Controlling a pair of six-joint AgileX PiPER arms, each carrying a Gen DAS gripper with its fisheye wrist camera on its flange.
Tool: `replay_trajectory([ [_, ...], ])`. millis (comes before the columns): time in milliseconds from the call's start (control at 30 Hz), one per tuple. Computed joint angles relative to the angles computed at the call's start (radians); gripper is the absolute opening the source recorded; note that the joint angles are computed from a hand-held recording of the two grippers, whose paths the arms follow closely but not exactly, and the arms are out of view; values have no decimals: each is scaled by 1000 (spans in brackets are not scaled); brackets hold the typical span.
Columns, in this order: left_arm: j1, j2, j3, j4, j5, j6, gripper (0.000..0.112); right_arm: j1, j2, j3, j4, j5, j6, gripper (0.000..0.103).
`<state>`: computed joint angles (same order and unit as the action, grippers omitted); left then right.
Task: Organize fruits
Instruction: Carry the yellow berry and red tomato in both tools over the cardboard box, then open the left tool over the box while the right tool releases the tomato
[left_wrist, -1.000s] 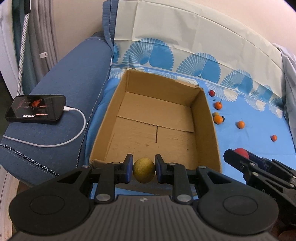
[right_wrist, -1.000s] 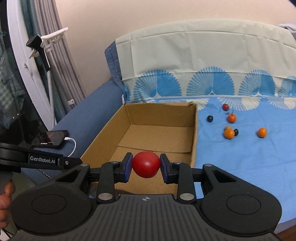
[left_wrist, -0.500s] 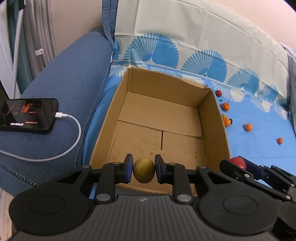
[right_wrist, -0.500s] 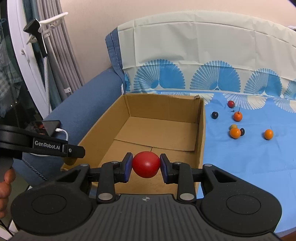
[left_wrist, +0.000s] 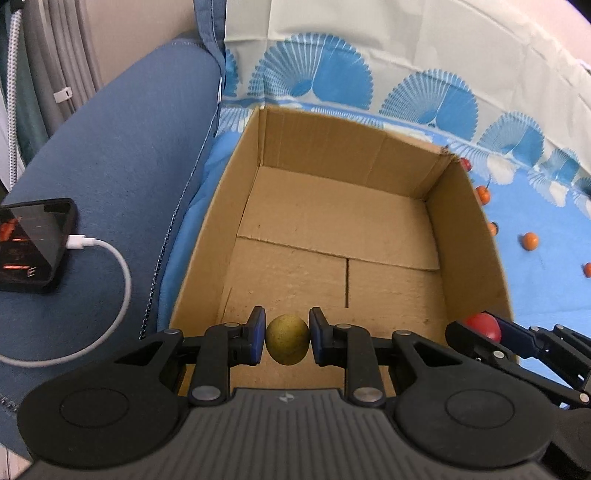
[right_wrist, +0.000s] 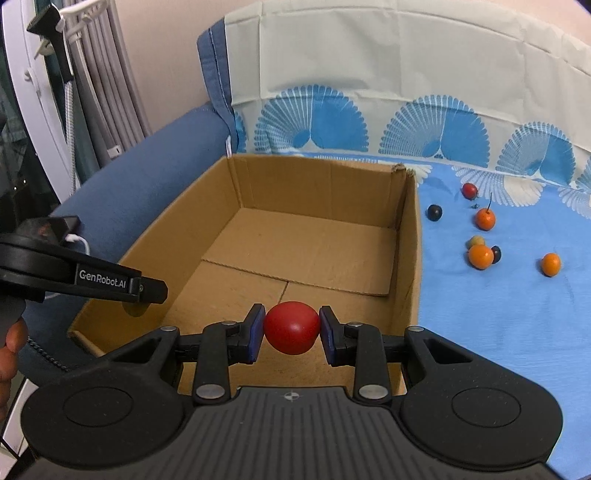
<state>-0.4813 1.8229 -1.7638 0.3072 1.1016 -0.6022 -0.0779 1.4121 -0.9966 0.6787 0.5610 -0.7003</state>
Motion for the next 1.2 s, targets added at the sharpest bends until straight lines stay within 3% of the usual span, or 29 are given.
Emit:
replay_trajectory([
  [267, 25, 97, -44, -4, -16, 42, 28, 24, 103, -27, -14, -52, -12, 34],
  [633, 37, 175, -50, 17, -51, 60, 28, 49, 148, -25, -46, -110, -36, 34],
  [667, 38, 169, -34, 17, -71, 62, 34, 50, 149, -24, -43, -113, -42, 34],
  [700, 37, 161, -18, 20, -91, 63, 54, 48, 150, -26, -34, -111, -50, 34],
  [767, 39, 132, 20, -2, -145, 77, 75, 42, 141, -26, -1, -111, -82, 47],
  [833, 39, 108, 36, -34, -175, 87, 89, 55, 119, -22, -47, -142, -41, 75],
  [900, 6, 97, 31, 59, -151, 0, 103, 64, 90, -12, -111, -180, 22, 81],
  [1000, -15, 46, 68, 121, -160, -40, 103, 13, 42, -19, -43, -114, -32, 93],
  [1200, -64, -78, 136, 136, -88, -102, 103, -38, -116, 27, -38, 14, -23, 98],
])
